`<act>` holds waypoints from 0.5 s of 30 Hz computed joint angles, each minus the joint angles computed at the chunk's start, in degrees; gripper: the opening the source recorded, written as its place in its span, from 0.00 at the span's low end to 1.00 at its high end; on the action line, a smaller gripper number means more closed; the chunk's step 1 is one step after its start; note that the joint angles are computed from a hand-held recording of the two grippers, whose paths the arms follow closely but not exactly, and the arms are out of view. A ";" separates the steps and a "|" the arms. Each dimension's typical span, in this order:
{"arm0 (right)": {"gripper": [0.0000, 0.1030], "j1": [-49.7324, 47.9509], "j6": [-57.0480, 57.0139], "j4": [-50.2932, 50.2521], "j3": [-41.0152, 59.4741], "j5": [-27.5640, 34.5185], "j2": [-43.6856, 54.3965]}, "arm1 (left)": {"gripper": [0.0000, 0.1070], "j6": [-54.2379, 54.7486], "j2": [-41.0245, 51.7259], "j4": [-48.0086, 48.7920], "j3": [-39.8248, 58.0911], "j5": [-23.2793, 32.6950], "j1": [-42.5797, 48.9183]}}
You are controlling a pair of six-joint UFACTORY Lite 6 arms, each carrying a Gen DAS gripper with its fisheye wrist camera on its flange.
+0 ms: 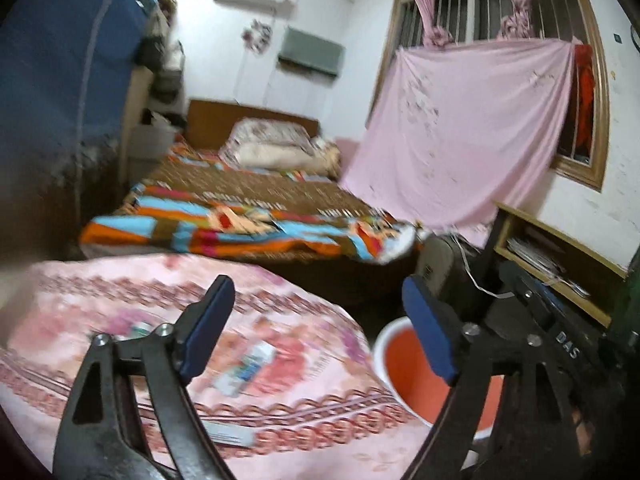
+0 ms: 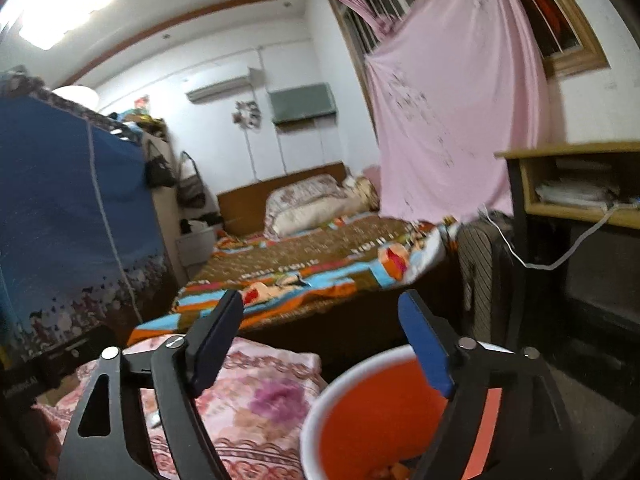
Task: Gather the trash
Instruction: 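Move both open grippers back over the bedspread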
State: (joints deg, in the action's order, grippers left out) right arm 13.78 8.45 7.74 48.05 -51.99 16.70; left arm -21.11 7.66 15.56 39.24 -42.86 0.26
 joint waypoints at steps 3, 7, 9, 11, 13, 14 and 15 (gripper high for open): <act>0.99 2.98 -2.38 2.70 -1.37 -4.40 -0.35 | 0.83 3.39 -2.42 -2.65 -3.32 -3.21 2.00; 1.00 6.15 -3.81 3.99 -2.73 -9.47 -0.49 | 0.86 5.86 -5.36 -3.78 -8.40 -9.20 5.47; 1.00 7.30 -3.82 4.00 -2.86 -10.86 -0.39 | 0.86 5.49 -6.40 -2.44 -10.21 -10.80 8.12; 1.00 8.40 -4.04 3.61 -2.68 -12.03 0.05 | 0.86 5.51 -7.08 -0.98 -12.26 -13.31 11.22; 1.00 9.94 -4.85 4.07 -2.61 -12.34 0.27 | 0.86 6.51 -7.19 0.03 -13.96 -15.53 14.23; 1.00 10.44 -5.13 3.77 -2.25 -12.25 0.59 | 0.86 7.03 -7.18 0.11 -14.51 -16.17 15.01; 1.00 10.94 -5.45 3.89 -2.22 -12.24 0.71 | 0.86 7.72 -6.74 0.35 -14.89 -17.01 16.22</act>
